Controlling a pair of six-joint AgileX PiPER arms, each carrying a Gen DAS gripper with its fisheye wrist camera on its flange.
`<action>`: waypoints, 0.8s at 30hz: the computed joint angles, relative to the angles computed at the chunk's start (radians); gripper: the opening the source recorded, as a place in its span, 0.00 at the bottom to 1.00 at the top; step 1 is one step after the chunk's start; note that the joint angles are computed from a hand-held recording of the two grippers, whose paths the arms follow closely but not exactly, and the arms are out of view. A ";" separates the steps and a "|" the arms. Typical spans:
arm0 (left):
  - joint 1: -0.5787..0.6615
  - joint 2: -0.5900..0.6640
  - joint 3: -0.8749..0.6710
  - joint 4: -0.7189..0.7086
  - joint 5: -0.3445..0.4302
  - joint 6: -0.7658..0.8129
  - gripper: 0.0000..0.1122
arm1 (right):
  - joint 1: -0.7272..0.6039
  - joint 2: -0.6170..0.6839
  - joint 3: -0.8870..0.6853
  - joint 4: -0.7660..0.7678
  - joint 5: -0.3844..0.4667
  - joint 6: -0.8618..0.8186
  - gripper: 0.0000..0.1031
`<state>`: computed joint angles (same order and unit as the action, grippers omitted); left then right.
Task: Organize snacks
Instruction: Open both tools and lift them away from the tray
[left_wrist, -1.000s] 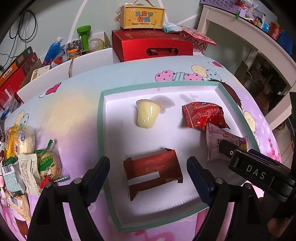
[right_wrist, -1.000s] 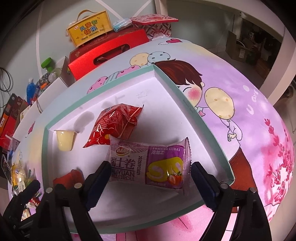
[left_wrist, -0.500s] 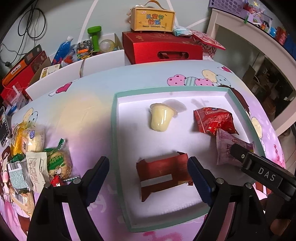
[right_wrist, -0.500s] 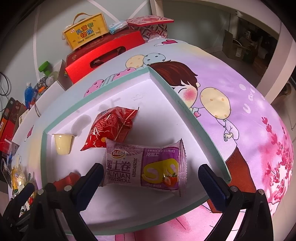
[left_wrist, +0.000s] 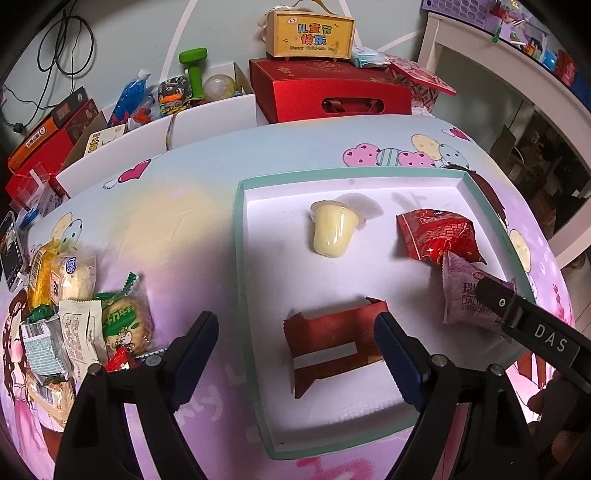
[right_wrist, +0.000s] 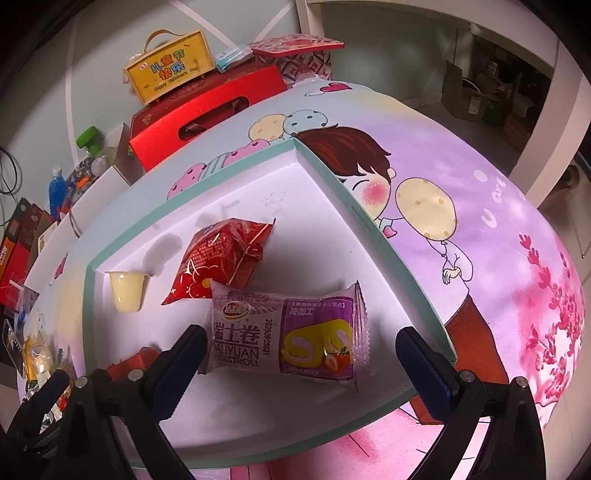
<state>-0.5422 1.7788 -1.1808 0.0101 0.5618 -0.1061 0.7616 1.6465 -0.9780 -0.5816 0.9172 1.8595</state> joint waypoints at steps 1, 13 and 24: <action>0.003 -0.003 -0.002 -0.003 0.007 0.006 0.77 | 0.005 -0.003 -0.004 -0.007 0.008 0.003 1.00; 0.104 -0.106 0.038 -0.005 0.024 0.038 0.77 | 0.058 -0.002 -0.073 -0.075 0.087 0.033 1.00; 0.395 -0.185 0.141 -0.047 0.016 0.086 0.77 | 0.138 0.140 -0.295 -0.125 0.110 -0.081 1.00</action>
<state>-0.1476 1.5939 -1.0402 -0.0367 0.5781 -0.0201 0.8998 1.7862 -1.2732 -0.7067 1.0276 1.7781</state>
